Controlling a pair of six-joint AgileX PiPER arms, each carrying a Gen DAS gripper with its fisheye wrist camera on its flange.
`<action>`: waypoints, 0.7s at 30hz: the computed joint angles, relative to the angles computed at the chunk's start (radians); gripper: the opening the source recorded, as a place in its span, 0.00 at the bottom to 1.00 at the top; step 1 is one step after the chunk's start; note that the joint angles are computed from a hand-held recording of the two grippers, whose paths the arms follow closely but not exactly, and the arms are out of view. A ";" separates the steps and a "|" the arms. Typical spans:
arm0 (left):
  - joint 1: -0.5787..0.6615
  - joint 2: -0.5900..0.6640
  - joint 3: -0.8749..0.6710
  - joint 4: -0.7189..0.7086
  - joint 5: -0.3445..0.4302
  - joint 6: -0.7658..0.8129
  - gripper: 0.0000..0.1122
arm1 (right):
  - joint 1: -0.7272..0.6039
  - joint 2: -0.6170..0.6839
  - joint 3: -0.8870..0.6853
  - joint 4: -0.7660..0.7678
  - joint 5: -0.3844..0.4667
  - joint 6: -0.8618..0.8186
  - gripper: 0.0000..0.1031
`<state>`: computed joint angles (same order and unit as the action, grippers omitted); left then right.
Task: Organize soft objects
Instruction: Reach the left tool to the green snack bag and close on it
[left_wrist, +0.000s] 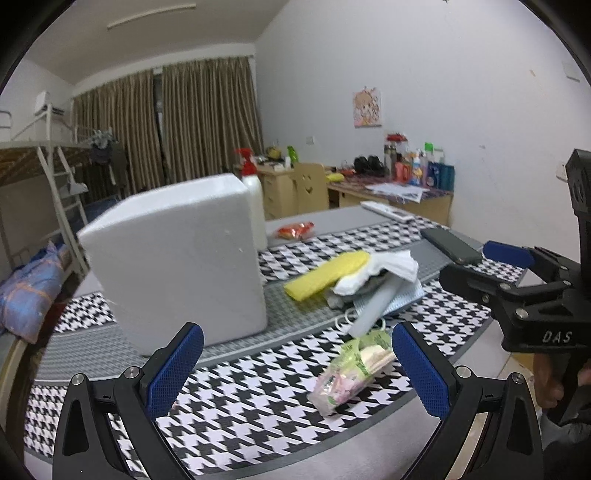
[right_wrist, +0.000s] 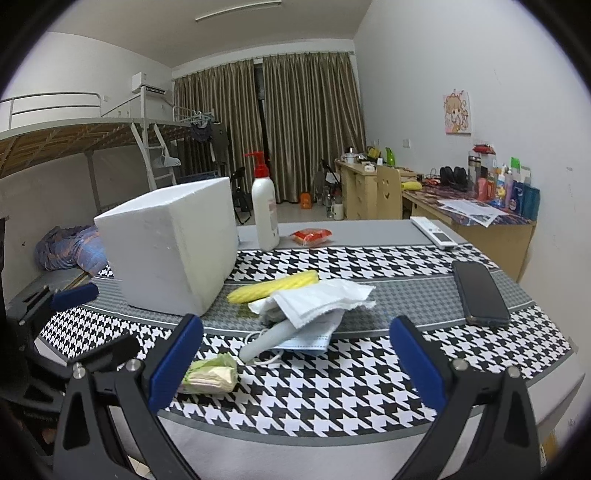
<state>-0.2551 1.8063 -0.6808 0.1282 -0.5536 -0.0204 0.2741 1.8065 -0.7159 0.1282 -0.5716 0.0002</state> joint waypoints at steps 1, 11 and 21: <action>0.000 0.006 -0.007 0.010 0.009 -0.007 0.91 | -0.001 0.007 -0.008 0.006 0.004 -0.006 0.99; -0.021 0.100 -0.109 0.174 0.126 -0.061 0.91 | -0.057 0.068 -0.098 -0.065 0.082 0.068 0.99; -0.035 0.176 -0.229 0.432 0.261 -0.260 0.81 | -0.101 0.122 -0.179 -0.171 0.146 0.179 0.99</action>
<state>-0.2899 1.9820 -0.9098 0.5605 -0.2924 -0.2807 0.1736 1.9280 -0.8949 -0.0433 -0.4255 0.1797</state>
